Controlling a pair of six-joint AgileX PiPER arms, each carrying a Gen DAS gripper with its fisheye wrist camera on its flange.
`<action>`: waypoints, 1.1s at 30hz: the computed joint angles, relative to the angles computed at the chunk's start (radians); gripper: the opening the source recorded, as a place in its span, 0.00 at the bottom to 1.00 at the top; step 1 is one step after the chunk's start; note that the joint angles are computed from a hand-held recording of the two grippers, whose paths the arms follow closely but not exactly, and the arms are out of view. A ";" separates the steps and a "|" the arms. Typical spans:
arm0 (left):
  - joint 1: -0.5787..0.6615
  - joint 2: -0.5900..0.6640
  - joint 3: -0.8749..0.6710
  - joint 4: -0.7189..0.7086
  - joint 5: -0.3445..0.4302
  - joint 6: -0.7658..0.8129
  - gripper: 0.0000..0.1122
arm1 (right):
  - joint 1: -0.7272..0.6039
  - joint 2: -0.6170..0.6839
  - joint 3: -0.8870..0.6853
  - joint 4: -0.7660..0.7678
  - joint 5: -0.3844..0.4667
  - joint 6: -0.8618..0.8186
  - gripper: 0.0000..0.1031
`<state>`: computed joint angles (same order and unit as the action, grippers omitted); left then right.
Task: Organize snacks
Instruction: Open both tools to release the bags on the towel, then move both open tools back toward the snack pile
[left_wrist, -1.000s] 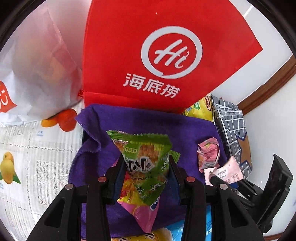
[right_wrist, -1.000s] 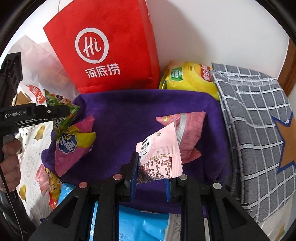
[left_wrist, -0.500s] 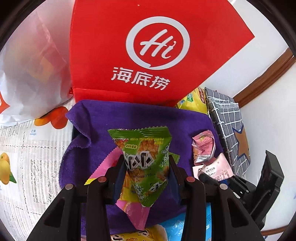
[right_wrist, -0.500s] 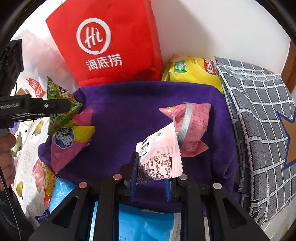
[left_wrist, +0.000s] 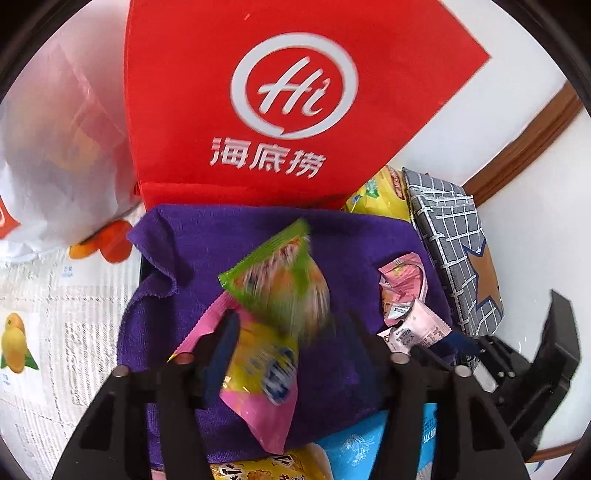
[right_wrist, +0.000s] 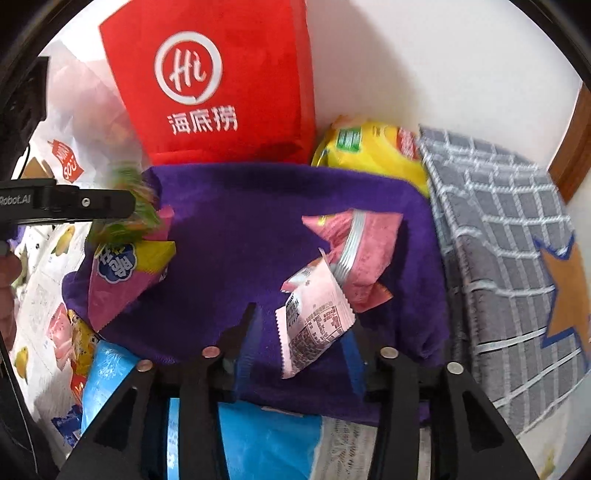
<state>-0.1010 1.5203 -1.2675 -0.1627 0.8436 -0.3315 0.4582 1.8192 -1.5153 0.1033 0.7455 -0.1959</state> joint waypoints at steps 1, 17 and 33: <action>-0.008 -0.005 -0.003 0.012 0.004 -0.005 0.59 | 0.002 -0.022 0.014 -0.015 -0.010 0.010 0.48; -0.158 -0.176 -0.026 0.167 0.013 -0.091 0.64 | 0.018 -0.377 0.237 -0.120 0.004 0.279 0.60; -0.424 -0.309 -0.095 0.482 0.196 -0.322 0.64 | 0.214 -0.697 0.444 -0.394 0.116 0.607 0.60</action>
<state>-0.5251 1.2111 -1.3629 0.3188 1.0398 -0.6536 0.6720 1.1225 -1.0712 -0.2906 0.8616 0.4115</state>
